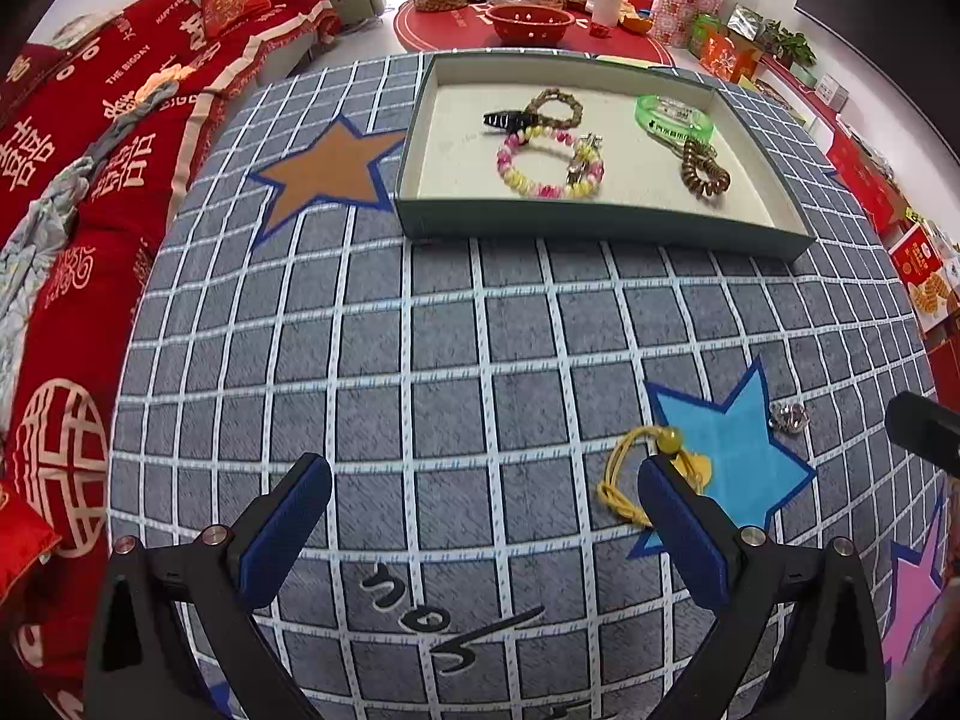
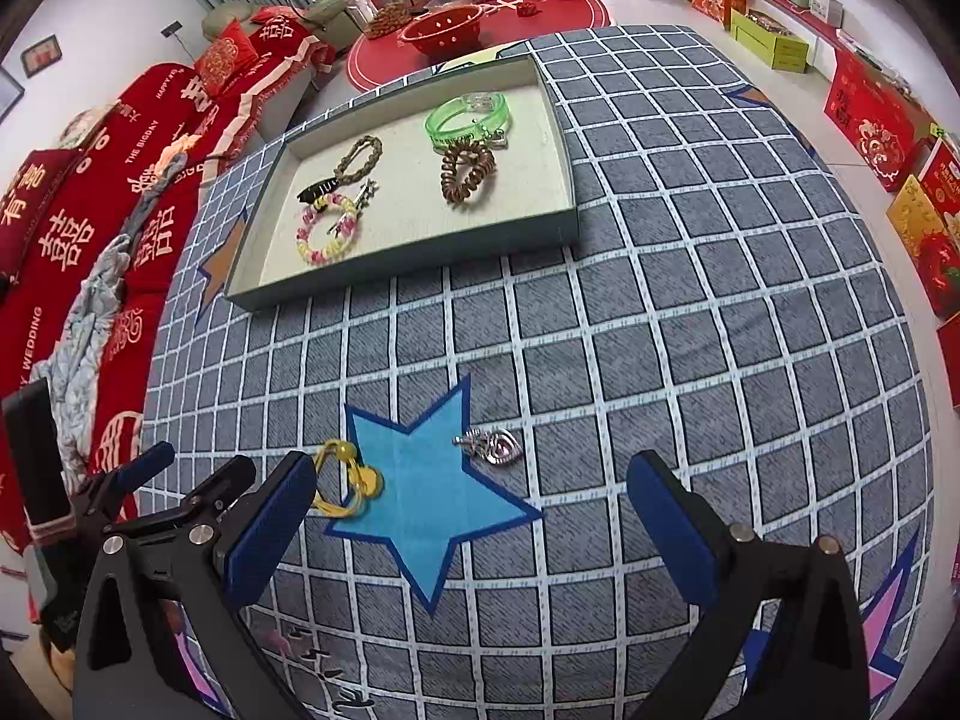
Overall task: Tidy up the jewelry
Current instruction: 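Withdraw both tools from the tray toward the yellow hair tie and heart pendant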
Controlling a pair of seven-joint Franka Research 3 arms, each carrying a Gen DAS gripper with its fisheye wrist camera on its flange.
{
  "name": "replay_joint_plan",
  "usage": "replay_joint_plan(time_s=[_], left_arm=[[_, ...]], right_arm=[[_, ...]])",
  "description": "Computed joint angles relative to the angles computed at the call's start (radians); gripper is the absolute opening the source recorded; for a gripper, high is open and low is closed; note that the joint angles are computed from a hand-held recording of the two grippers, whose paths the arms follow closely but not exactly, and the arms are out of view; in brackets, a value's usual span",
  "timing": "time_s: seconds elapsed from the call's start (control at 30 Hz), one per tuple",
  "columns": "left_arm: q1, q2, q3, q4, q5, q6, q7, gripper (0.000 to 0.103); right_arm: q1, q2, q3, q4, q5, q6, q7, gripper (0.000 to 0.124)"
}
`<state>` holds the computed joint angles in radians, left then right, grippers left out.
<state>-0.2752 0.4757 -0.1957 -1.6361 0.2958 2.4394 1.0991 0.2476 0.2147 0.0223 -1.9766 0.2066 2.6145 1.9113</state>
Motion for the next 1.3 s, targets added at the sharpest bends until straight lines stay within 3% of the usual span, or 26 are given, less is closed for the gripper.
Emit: replay_joint_plan(time_s=[0.23, 0.33, 0.9, 1.13, 1.3], left_arm=[[0.033, -0.01, -0.042, -0.049, -0.086, 0.019, 0.069, 0.103], [0.023, 0.001, -0.043, -0.043, -0.099, 0.0, 0.08, 0.103], [0.006, 0.084, -0.033, 0.05, -0.13, -0.068, 0.053, 0.103], [-0.003, 0.1, -0.042, 0.07, -0.124, -0.04, 0.065, 0.103], [-0.043, 0.146, -0.044, 0.155, -0.101, -0.067, 0.093, 0.103]], right_arm=[[-0.002, 0.008, -0.002, 0.009, -0.021, -0.134, 0.009, 0.103], [-0.008, 0.012, -0.002, 0.002, -0.006, -0.153, 0.005, 0.103], [-0.009, 0.068, -0.015, 0.06, -0.077, -0.176, -0.052, 0.103], [0.0, 0.086, -0.03, 0.078, -0.119, -0.174, -0.047, 0.102], [-0.011, 0.076, -0.036, 0.061, -0.128, -0.17, -0.055, 0.098]])
